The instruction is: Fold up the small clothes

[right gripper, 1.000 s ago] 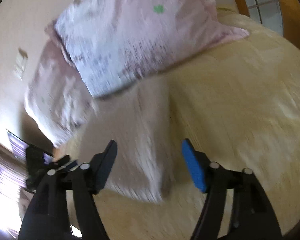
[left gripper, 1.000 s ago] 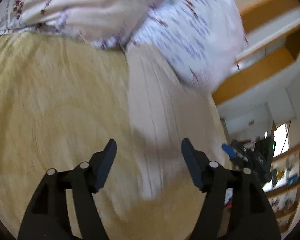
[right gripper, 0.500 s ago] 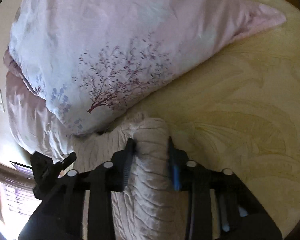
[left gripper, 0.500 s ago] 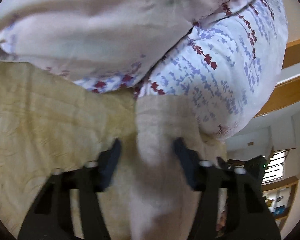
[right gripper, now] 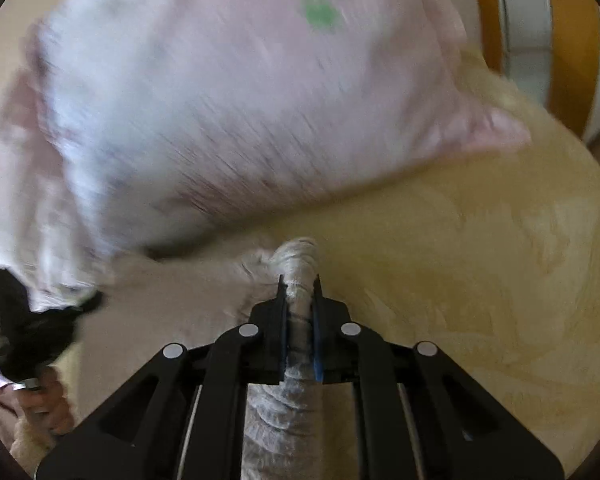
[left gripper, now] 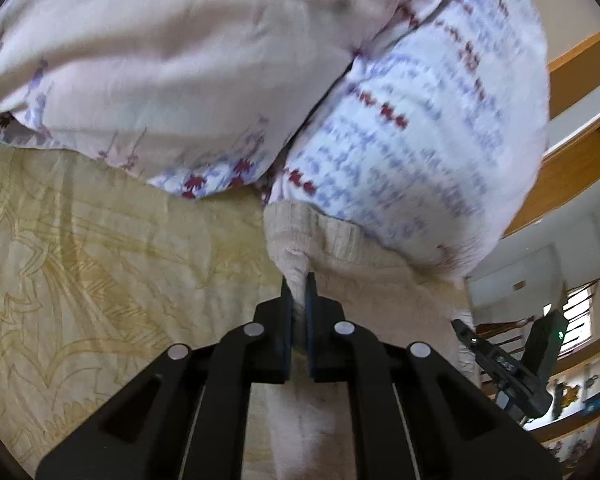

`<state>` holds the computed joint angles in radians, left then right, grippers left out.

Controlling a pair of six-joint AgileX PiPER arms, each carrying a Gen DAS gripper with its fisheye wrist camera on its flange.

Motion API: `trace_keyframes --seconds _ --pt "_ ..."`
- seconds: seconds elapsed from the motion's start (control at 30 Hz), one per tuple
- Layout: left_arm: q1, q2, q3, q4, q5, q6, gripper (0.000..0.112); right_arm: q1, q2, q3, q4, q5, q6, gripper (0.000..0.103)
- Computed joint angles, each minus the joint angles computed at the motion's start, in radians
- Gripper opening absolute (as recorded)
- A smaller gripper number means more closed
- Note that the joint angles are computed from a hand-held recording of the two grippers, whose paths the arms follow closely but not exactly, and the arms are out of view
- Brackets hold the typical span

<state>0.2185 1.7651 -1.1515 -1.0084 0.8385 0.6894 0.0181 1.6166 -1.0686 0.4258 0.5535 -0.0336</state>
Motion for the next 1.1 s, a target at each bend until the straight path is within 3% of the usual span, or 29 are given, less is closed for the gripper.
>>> trace_keyframes --seconds 0.1,0.2,0.3,0.4,0.57,0.6,0.63,0.67,0.73,0.83,0.97,1.1 --pt "-0.024 0.005 -0.020 0.047 -0.010 -0.053 0.009 0.020 0.031 -0.039 -0.077 0.019 0.098 0.013" --pt "-0.015 -0.028 -0.006 0.040 0.011 -0.057 0.018 0.010 -0.023 -0.030 -0.059 0.052 0.096 0.030" --pt "0.037 -0.097 0.041 0.039 0.059 -0.019 0.037 -0.050 -0.151 0.081 0.124 0.071 -0.077 0.043" --pt "0.077 -0.184 0.117 0.051 0.103 0.045 0.051 -0.130 -0.306 0.227 0.300 0.141 -0.276 0.043" --pt "0.058 -0.337 0.262 0.095 0.100 0.109 0.064 -0.131 -0.443 0.360 0.288 0.150 -0.261 0.042" --pt "0.037 -0.365 0.288 0.108 0.081 0.108 0.066 -0.118 -0.453 0.378 0.284 0.137 -0.255 0.035" --pt "0.039 -0.390 0.313 0.121 0.074 0.120 0.068 -0.104 -0.459 0.397 0.300 0.121 -0.265 0.017" --pt "0.029 -0.412 0.344 0.128 0.051 0.133 0.069 -0.095 -0.484 0.419 0.293 0.110 -0.261 0.016" --pt "-0.039 -0.464 0.388 0.163 -0.038 0.103 0.070 -0.039 -0.531 0.429 0.202 0.049 -0.170 0.012" --pt "-0.073 -0.531 0.411 0.261 -0.088 0.031 0.073 0.021 -0.572 0.433 0.027 -0.027 0.001 0.012" --pt "-0.168 -0.551 0.417 0.410 -0.155 -0.123 0.077 0.099 -0.502 0.420 -0.230 -0.052 0.265 0.011" --pt "-0.276 -0.537 0.419 0.564 -0.211 -0.272 0.078 0.139 -0.456 0.431 -0.356 -0.074 0.427 0.013"
